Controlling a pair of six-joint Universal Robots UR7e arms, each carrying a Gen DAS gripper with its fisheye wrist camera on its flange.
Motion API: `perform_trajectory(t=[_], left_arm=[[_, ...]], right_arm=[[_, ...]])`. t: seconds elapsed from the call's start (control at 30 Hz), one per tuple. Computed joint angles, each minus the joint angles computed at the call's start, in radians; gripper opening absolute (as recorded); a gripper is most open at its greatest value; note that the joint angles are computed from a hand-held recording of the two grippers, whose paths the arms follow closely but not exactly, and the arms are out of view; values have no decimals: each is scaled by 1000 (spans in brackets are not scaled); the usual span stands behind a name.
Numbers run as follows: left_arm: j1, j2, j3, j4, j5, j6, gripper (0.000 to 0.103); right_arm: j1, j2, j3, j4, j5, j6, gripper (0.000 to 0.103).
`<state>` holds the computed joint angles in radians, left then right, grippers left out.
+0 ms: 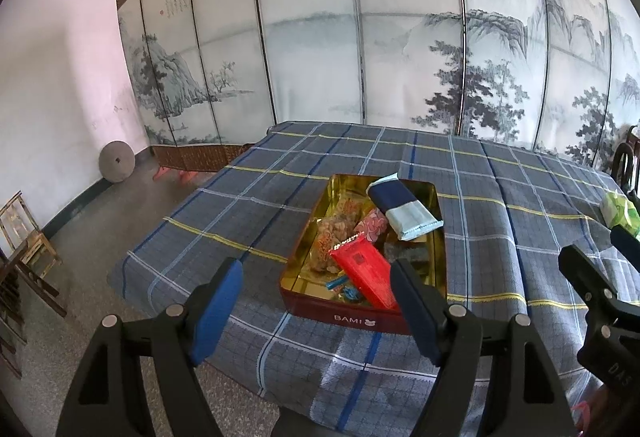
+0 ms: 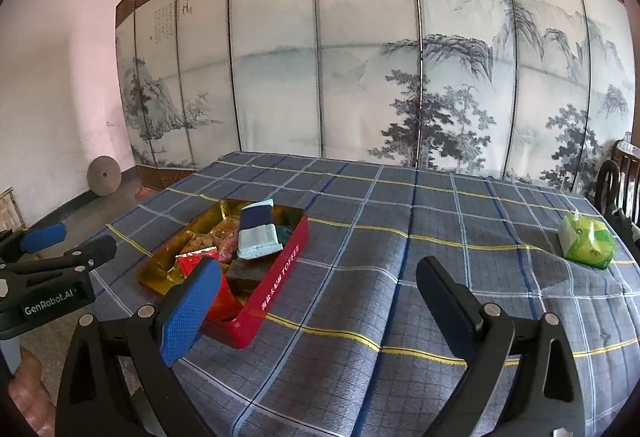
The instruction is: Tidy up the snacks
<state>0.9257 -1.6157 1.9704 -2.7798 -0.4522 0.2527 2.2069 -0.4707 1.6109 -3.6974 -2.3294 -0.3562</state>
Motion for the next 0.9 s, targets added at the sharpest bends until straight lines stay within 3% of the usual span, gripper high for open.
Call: perform_trajectory(t=[0.9], left_arm=[[17, 25, -10, 65, -2, -39, 79]], right_arm=[[-24, -13, 19, 23, 4, 32, 97]])
